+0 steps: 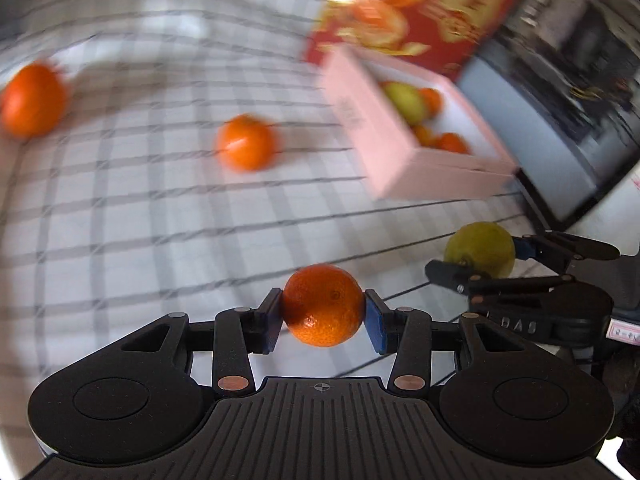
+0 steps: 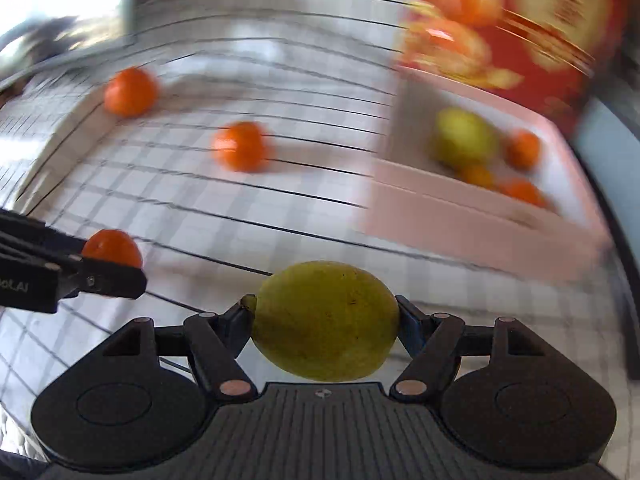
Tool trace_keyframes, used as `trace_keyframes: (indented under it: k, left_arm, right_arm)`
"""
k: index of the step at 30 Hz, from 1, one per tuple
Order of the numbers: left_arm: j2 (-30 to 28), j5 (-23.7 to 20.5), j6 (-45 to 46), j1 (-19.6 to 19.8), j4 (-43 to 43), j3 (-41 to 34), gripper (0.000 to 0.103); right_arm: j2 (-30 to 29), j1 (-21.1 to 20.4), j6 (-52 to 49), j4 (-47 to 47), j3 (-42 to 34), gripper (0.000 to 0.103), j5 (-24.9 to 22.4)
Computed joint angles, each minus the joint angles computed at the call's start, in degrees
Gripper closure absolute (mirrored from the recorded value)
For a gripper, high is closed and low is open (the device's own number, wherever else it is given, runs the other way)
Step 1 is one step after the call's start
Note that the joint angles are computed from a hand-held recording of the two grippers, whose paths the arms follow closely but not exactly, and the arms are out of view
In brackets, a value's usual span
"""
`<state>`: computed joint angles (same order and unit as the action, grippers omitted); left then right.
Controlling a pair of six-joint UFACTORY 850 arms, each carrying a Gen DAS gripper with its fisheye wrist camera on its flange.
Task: Organize fruits
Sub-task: 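Carry tangerine and pear over the pink box and open both tools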
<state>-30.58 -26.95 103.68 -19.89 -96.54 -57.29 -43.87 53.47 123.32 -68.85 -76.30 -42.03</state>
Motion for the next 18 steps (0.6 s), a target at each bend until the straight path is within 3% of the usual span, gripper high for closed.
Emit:
trace_keyframes:
  k: [5, 9, 13, 18]
  left_arm:
    - [-2.1, -3.0, -5.5, -3.3, 4.3, -8.0, 0.055]
    - [-4.8, -2.6, -6.0, -6.1, 2.6, -16.3, 0.055]
    - [-10.6, -2.8, -21.6, -8.1, 12.0, -27.7, 0.055]
    - [-17.8, 1.7, -42.4, -11.0, 31.3, -38.6, 0.055]
  right_arm:
    - [6.3, 0.1, 10.3, -2.6, 8.0, 0.031, -6.1]
    - [10.1, -0.9, 11.6, -6.8, 11.0, 0.031, -11.3]
    - [14.2, -3.5, 10.6, -11.2, 13.4, 0.031, -13.5]
    - [17.2, -6.7, 10.0, -15.3, 15.8, 0.031, -13.0]
